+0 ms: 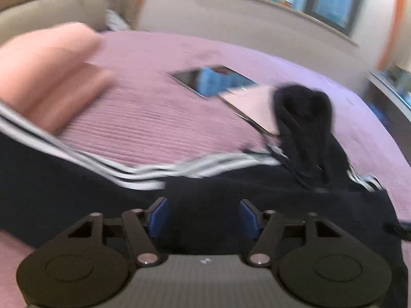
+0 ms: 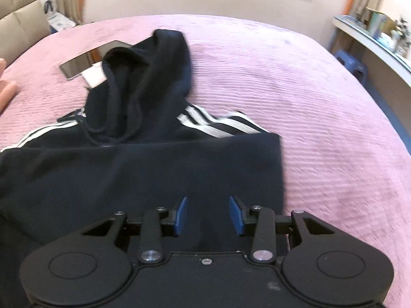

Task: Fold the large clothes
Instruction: 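Grasp the other sleeve cuff with the left tool and lift it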

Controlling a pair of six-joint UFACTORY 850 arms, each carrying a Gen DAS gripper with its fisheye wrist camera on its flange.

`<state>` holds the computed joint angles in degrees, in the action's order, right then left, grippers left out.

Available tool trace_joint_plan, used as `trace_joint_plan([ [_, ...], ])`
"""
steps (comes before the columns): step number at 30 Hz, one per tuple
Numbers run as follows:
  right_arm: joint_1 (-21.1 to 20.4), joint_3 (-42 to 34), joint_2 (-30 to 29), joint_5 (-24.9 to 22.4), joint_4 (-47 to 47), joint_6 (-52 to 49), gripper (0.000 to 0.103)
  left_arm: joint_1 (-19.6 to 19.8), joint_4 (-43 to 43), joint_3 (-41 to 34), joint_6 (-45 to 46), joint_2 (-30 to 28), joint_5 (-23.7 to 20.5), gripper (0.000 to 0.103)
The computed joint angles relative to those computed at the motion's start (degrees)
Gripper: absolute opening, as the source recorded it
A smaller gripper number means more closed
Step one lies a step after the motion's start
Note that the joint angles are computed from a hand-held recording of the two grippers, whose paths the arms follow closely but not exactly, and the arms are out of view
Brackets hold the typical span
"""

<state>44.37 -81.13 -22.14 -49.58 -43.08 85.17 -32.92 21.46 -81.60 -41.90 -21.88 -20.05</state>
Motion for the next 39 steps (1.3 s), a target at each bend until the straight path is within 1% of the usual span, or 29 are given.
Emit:
trace_joint_plan([
  [1, -0.4, -0.9, -1.1, 0.6, 1.1, -1.1, 0.047, -0.3, -4.4, -1.8, 4.6, -2.3, -0.3, 0.062],
  [2, -0.7, -1.6, -2.1, 1.4, 2.4, -2.0, 0.047, -0.5, -8.2, -2.9, 7.7, -4.1, -1.1, 0.055],
  [3, -1.0, -2.2, -3.4, 1.9, 4.5, -3.8, 0.047, -0.5, -10.3, -4.1, 8.5, -6.1, -2.8, 0.041],
  [4, -1.3, -2.9, -4.5, 1.6, 7.3, -5.6, 0.046, -0.6, -9.9, -4.2, 7.0, -7.2, -3.9, 0.034],
  [5, -1.3, -2.5, -4.9, 1.9, 7.9, -5.3, 0.046, -0.7, -7.2, -3.5, 4.7, -7.5, -3.4, 0.028],
  [6, -0.9, -1.4, -4.4, 2.6, 6.2, -3.1, 0.046, -0.9, -3.9, -2.6, 2.3, -7.1, -2.3, 0.024],
  [8, -0.6, -1.0, -4.2, 2.4, 5.6, -3.1, 0.046, -1.2, -2.7, -3.1, 1.8, -7.2, -3.9, 0.022],
  [10, -0.7, -3.0, -5.0, 0.1, 7.5, -5.0, 0.046, -1.2, -3.7, -3.5, 2.5, -6.4, -5.8, 0.020],
  [12, 0.3, -5.1, -5.3, -2.1, 5.6, -5.8, 0.046, -0.5, -4.7, -0.1, 2.8, -2.6, -2.8, 0.022],
  [13, 0.9, -5.4, -5.2, -2.4, 3.8, -5.5, 0.046, -0.2, -3.4, 1.6, 0.8, -0.7, -1.6, 0.028],
  [14, 1.6, -6.0, -5.4, -3.0, 2.7, -5.6, 0.047, 0.0, -2.6, 2.8, -0.9, 0.8, -1.7, 0.032],
  [15, 2.0, -6.5, -5.7, -3.2, 2.5, -5.7, 0.051, 0.5, -2.0, 4.1, -2.4, 2.2, -2.0, 0.034],
  [16, 2.2, -6.7, -6.0, -2.9, 3.3, -6.3, 0.053, 1.2, -1.1, 5.6, -4.4, 3.7, -2.4, 0.034],
  [18, 1.8, -7.5, -7.6, -2.3, 8.2, -9.9, 0.053, 2.8, 0.8, 8.7, -8.0, 7.1, -3.5, 0.034],
  [19, 1.5, -8.0, -8.7, -2.7, 10.2, -11.7, 0.054, 3.7, 2.3, 10.2, -10.1, 8.7, -4.2, 0.034],
  [22, 2.4, -10.8, -10.4, -6.0, 9.3, -14.8, 0.055, 6.3, 8.1, 13.4, -15.7, 13.5, -7.1, 0.034],
  [23, 2.4, -11.4, -10.6, -6.3, 9.5, -15.1, 0.055, 7.4, 10.4, 14.3, -17.7, 15.2, -8.1, 0.035],
  [25, 2.2, -12.0, -10.6, -6.0, 10.9, -15.3, 0.055, 9.3, 16.2, 15.3, -23.0, 18.2, -10.0, 0.043],
  [26, 2.3, -12.3, -10.5, -6.0, 11.2, -15.2, 0.055, 10.3, 19.9, 15.3, -26.3, 19.3, -11.2, 0.055],
  [27, 2.6, -12.8, -10.6, -6.4, 10.9, -15.0, 0.055, 11.3, 24.7, 15.3, -31.0, 20.3, -12.9, 0.070],
  [28, 3.0, -13.2, -10.6, -6.8, 10.3, -14.9, 0.056, 12.3, 28.4, 15.2, -34.7, 21.1, -14.1, 0.078],
  [30, 3.7, -13.6, -10.6, -7.5, 9.3, -14.7, 0.057, 14.8, 33.9, 14.6, -40.1, 22.0, -14.5, 0.078],
  [33, 4.2, -14.6, -10.9, -7.3, 9.2, -14.2, 0.057, 19.5, 36.5, 12.9, -43.5, 21.8, -12.9, 0.078],
  [36, 4.6, -15.1, -10.7, -6.1, 10.9, -14.5, 0.057, 23.6, 36.2, 10.6, -44.0, 19.5, -10.5, 0.078],
  [39, 4.9, -16.9, -12.0, -6.5, 10.5, -15.5, 0.058, 26.0, 37.0, 8.1, -43.3, 16.5, -10.0, 0.078],
])
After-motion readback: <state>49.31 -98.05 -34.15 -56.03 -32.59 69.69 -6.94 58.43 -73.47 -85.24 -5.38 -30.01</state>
